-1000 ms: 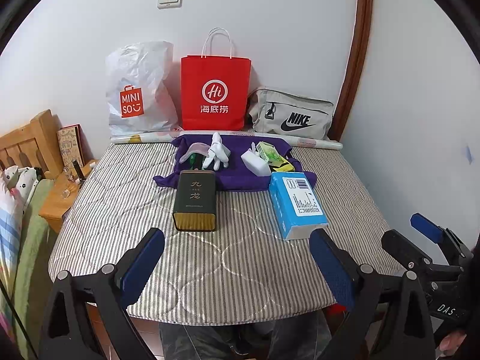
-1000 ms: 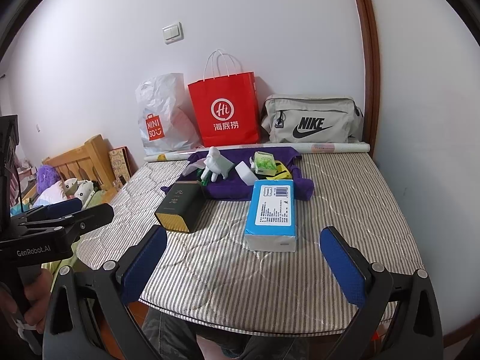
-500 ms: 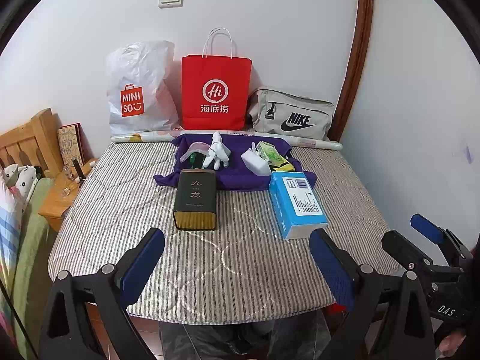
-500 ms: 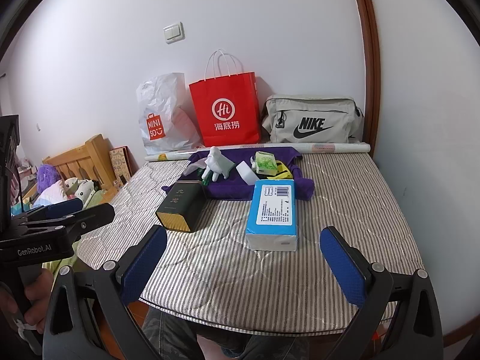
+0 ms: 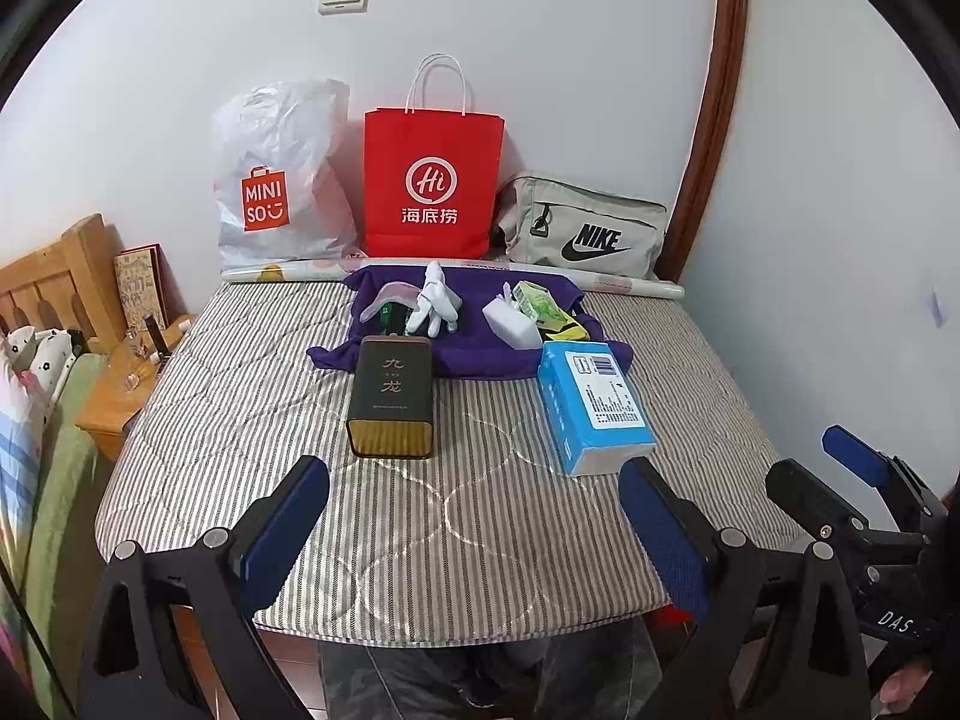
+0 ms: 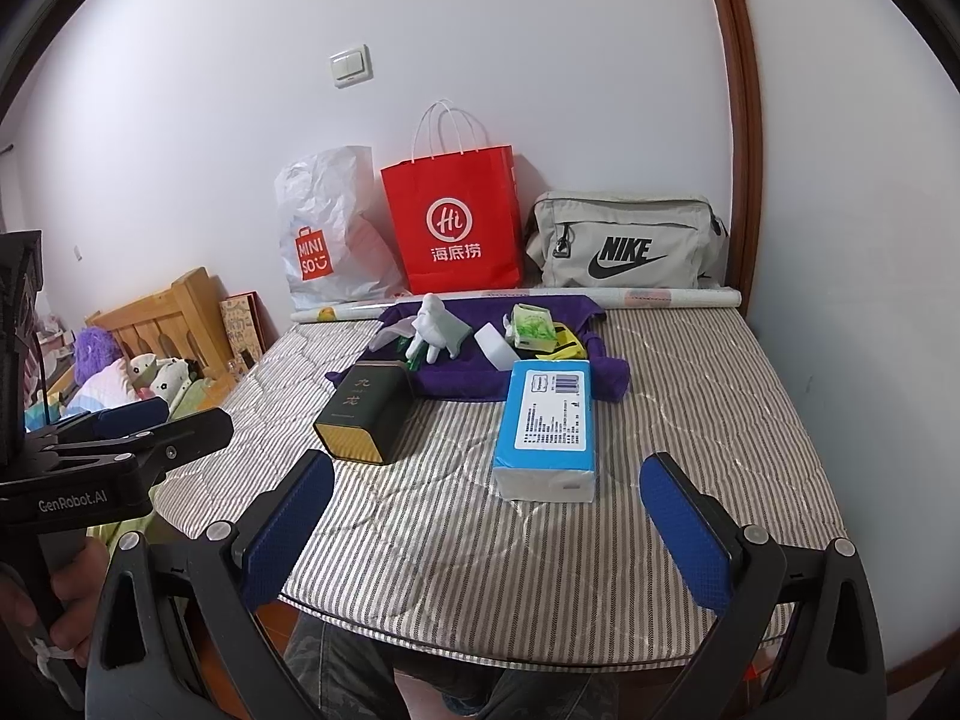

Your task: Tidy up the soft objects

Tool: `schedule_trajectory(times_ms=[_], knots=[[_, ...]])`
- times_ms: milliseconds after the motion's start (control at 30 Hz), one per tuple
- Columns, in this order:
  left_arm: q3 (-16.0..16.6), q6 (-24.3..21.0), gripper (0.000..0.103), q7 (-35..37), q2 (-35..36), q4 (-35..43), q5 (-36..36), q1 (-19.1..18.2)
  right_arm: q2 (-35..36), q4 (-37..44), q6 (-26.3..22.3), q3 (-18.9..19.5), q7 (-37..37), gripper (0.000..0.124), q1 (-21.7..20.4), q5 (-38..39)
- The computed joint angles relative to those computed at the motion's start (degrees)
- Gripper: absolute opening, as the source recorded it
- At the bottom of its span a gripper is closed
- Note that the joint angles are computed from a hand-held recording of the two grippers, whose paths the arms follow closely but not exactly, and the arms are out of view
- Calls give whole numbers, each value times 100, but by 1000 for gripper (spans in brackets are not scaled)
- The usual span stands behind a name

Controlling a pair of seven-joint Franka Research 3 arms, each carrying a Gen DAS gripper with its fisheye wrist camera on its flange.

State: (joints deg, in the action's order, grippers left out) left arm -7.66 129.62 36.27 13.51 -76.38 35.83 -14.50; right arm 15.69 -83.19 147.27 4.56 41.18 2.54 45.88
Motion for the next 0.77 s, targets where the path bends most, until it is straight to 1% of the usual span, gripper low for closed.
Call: schedule_trajectory(times_ms=[767], knots=[[-10, 39, 98, -11, -74, -104, 1, 40, -52, -32, -31, -7, -62, 101, 9, 13]])
